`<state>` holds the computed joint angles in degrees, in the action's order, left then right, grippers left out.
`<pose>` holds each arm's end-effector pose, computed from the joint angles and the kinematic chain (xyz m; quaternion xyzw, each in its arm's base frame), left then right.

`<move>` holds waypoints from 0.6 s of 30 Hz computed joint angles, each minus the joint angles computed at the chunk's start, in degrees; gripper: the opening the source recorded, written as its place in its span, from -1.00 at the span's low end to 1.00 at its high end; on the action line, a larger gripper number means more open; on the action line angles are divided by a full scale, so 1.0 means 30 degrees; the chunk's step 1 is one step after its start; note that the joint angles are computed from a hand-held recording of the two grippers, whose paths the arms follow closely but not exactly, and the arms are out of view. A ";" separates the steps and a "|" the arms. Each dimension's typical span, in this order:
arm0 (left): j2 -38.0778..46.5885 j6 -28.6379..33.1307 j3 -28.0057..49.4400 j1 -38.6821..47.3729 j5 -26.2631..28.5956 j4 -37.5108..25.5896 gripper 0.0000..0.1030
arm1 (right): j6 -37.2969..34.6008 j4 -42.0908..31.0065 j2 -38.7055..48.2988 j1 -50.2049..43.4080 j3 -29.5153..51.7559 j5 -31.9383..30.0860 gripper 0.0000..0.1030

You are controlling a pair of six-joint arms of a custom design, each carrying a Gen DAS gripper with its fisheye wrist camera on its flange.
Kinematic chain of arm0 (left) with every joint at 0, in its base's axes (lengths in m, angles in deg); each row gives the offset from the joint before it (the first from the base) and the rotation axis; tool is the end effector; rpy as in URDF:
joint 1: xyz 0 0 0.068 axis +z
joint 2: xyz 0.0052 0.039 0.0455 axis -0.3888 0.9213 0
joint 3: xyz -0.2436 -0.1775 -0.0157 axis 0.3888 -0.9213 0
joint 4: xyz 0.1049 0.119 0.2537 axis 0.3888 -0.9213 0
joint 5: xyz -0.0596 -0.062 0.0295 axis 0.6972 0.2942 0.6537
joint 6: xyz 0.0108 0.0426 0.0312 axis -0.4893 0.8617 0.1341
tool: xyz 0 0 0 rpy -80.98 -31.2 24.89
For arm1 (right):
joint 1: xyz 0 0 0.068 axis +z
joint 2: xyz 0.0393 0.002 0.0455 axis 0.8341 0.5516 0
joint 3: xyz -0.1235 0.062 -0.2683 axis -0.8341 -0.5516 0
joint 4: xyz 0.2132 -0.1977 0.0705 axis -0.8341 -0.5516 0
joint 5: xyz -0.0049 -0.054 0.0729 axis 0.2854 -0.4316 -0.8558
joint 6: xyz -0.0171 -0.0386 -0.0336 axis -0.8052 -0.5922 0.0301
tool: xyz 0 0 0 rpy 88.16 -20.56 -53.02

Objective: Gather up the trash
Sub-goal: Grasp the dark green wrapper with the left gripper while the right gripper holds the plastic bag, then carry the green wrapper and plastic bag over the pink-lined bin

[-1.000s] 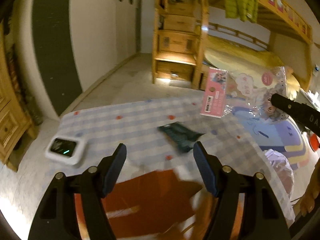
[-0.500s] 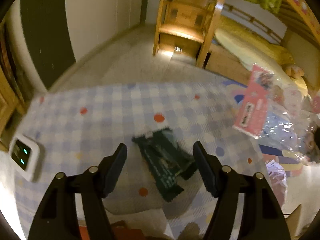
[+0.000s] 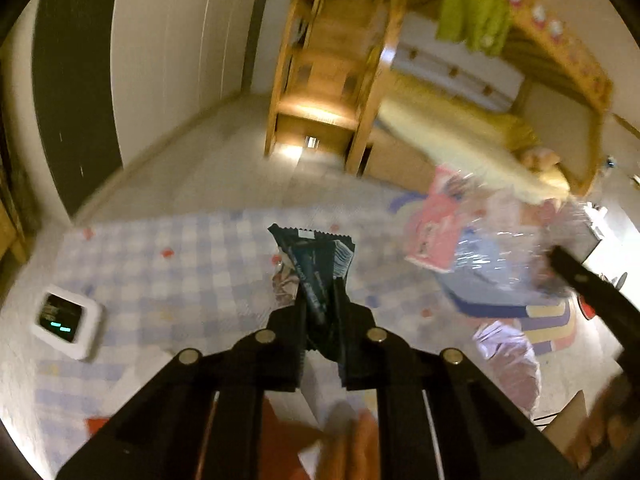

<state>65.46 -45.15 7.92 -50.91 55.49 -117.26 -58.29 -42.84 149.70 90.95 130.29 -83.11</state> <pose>0.2286 -0.1051 0.3156 -0.1399 0.8927 -0.0360 0.4269 0.3079 0.2083 0.3216 -0.0854 0.8663 0.2053 0.4474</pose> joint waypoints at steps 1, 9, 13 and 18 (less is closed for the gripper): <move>-0.0608 -0.0443 0.0068 -0.1154 -0.1052 -0.0461 -0.80 | 0.0067 0.0011 -0.0397 -0.0037 -0.0288 -0.0056 -0.91; 0.1841 -0.6349 0.3154 -1.2455 -0.8521 -0.5912 -0.80 | -0.1646 -0.2549 -0.6760 -0.1628 -0.4334 -0.0318 -0.91; 0.5085 -0.6242 0.4702 -1.4733 -0.8878 -0.5018 -0.80 | -0.3288 -0.4898 -1.0463 -0.3830 -0.6350 -0.0417 -0.90; 0.8442 -0.4096 0.6552 -1.4982 -0.7632 -0.2773 -0.79 | -0.5251 -0.7263 -1.3385 -0.7436 -0.7920 -0.0824 -0.90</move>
<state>90.78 -57.44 27.58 -95.86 32.59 -125.58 -74.04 -64.63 109.54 68.64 106.53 -85.59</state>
